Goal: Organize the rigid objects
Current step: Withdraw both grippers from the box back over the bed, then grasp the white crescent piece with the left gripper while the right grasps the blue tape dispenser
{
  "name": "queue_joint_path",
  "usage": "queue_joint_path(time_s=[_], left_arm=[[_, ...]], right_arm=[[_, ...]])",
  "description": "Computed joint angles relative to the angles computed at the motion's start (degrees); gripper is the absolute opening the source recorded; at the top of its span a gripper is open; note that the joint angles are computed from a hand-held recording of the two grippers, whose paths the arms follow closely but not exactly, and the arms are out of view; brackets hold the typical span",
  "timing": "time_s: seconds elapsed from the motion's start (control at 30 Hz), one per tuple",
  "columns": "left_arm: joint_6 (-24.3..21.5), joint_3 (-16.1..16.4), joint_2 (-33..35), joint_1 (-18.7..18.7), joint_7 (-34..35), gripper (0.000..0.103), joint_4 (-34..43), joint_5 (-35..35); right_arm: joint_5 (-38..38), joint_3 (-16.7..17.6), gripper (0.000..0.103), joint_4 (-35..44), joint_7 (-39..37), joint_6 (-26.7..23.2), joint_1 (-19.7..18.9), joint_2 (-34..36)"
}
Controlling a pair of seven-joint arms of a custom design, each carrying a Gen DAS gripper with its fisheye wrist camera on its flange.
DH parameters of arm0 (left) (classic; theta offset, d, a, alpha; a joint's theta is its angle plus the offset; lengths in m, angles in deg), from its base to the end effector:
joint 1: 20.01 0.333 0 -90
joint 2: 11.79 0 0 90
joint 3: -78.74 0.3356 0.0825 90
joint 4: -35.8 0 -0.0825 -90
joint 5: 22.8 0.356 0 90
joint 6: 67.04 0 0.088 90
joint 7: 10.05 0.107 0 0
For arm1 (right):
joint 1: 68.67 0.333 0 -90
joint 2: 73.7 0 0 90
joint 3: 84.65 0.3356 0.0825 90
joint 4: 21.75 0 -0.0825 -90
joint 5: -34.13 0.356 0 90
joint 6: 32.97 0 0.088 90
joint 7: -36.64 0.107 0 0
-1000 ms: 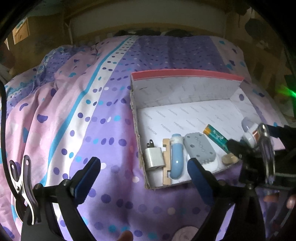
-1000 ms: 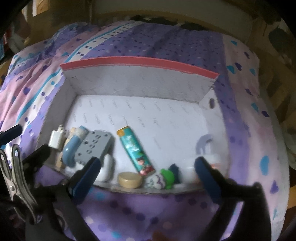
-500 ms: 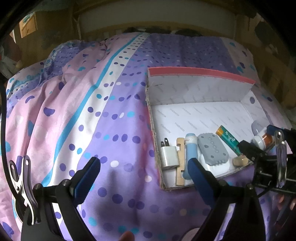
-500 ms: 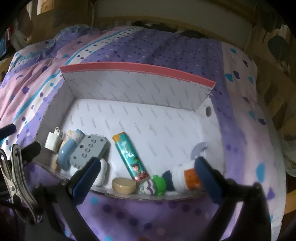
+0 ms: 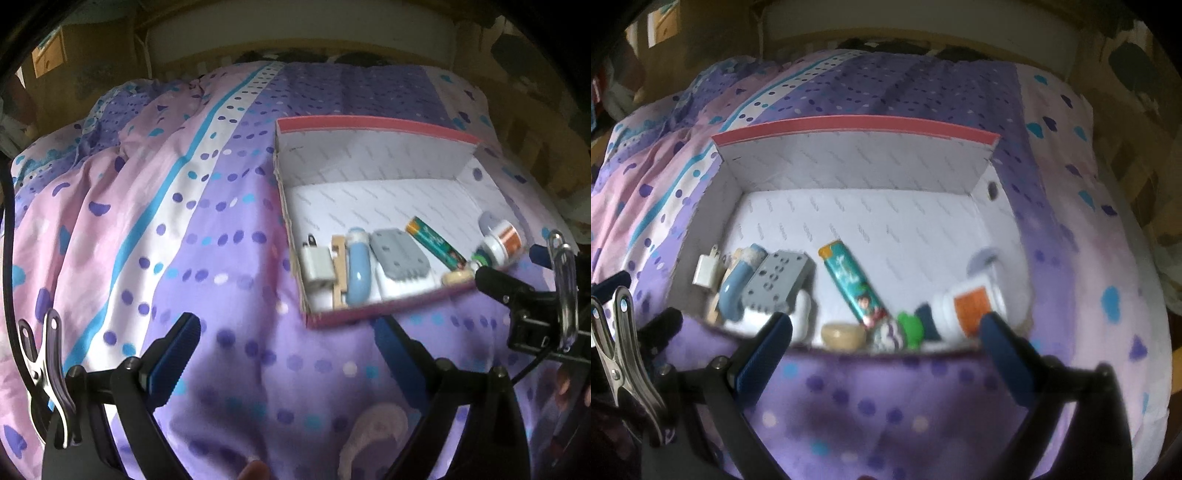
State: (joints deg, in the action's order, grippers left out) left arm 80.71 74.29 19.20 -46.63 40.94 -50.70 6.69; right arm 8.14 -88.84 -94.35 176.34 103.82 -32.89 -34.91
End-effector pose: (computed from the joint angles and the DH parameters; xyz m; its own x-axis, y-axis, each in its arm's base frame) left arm 0.6239 -0.3716 0.4382 -0.1875 -0.9812 -0.0453 -0.7930 0.1784 -0.5825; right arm 0.6420 0.4099 0.4329 -0.0333 -0.9991 0.0262 -0.8240 0.0126 -0.5665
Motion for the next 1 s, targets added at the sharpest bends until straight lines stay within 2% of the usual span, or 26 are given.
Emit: queue_joint_path(time_s=[0.23,0.43,0.63,0.8,1.0], left_arm=[[3.4,-0.5,-5.9,-0.2,-1.8,0.098,-8.0,1.7],[5.1,-1.0,-10.0,0.5,-4.5,0.098,-13.2,3.8],[4.7,-2.8,-13.2,2.3,-4.7,0.098,-17.8,2.9],[7.6,-4.7,-16.5,4.0,-2.6,0.098,-22.6,1.1],[8.7,-6.1,-19.7,4.8,-0.7,0.098,-26.8,-0.5]], right_arm=[[-2.6,0.3,0.103,-11.0,6.0,2.7,1.5,-6.6],[-4.4,1.4,0.103,-16.6,10.3,3.4,1.6,-10.2],[-7.2,2.2,0.103,-20.4,14.7,3.3,2.0,-13.5],[-8.3,4.0,0.103,-23.0,16.8,3.0,2.0,-15.8],[-9.9,5.7,0.103,-24.2,18.9,1.5,3.1,-17.4]])
